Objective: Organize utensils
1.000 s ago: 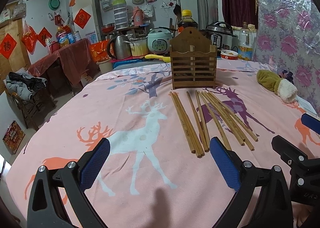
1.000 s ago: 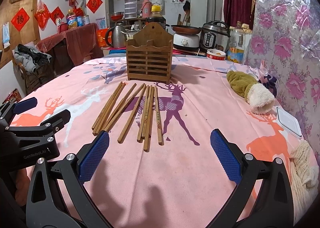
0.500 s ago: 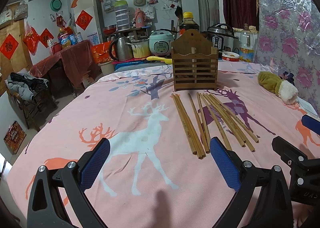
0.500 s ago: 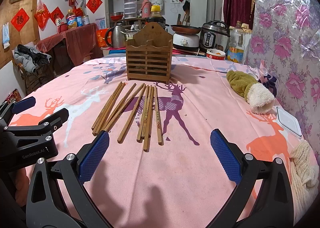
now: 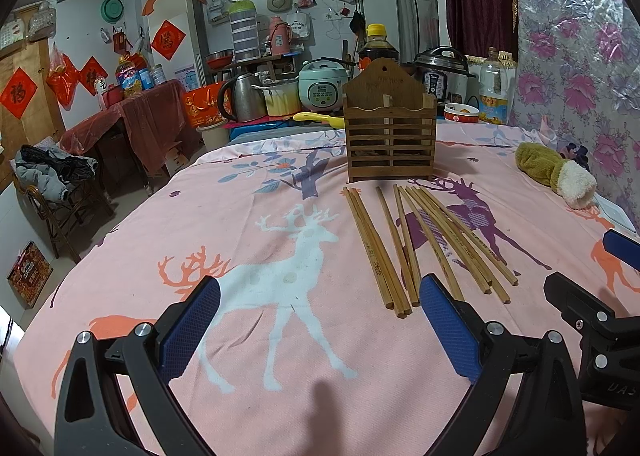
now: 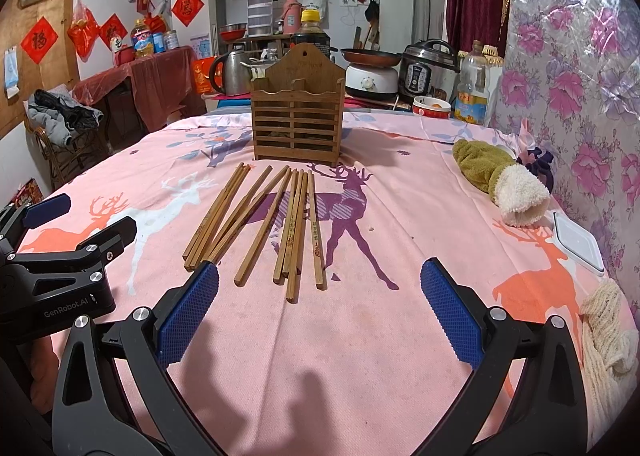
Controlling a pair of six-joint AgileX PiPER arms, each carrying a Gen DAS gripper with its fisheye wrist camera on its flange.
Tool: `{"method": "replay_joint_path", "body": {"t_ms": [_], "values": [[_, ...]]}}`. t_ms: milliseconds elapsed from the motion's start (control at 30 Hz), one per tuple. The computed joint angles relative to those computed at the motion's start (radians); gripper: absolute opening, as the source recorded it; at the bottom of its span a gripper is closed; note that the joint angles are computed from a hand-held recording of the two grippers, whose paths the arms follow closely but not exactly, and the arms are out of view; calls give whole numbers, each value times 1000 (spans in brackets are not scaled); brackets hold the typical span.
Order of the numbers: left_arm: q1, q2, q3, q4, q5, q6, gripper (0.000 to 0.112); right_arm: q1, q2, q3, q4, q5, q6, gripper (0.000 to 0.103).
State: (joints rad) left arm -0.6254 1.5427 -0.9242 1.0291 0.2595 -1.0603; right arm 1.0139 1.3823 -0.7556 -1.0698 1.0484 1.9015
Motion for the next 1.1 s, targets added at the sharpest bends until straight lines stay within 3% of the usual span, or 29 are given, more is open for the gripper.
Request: {"method": "replay_joint_path", "body": {"t_ms": [900,967,1100], "values": [[-1,1,0,-1,0,-1,98,-5,-2,6,5,-8,-1,97],[3,8,-8,-60,-2,62,98,-10,7,10,4,-19,9,97],[28,40,-49,-329,6,329,98,-18,7,12,9,-34,15,97]]}}
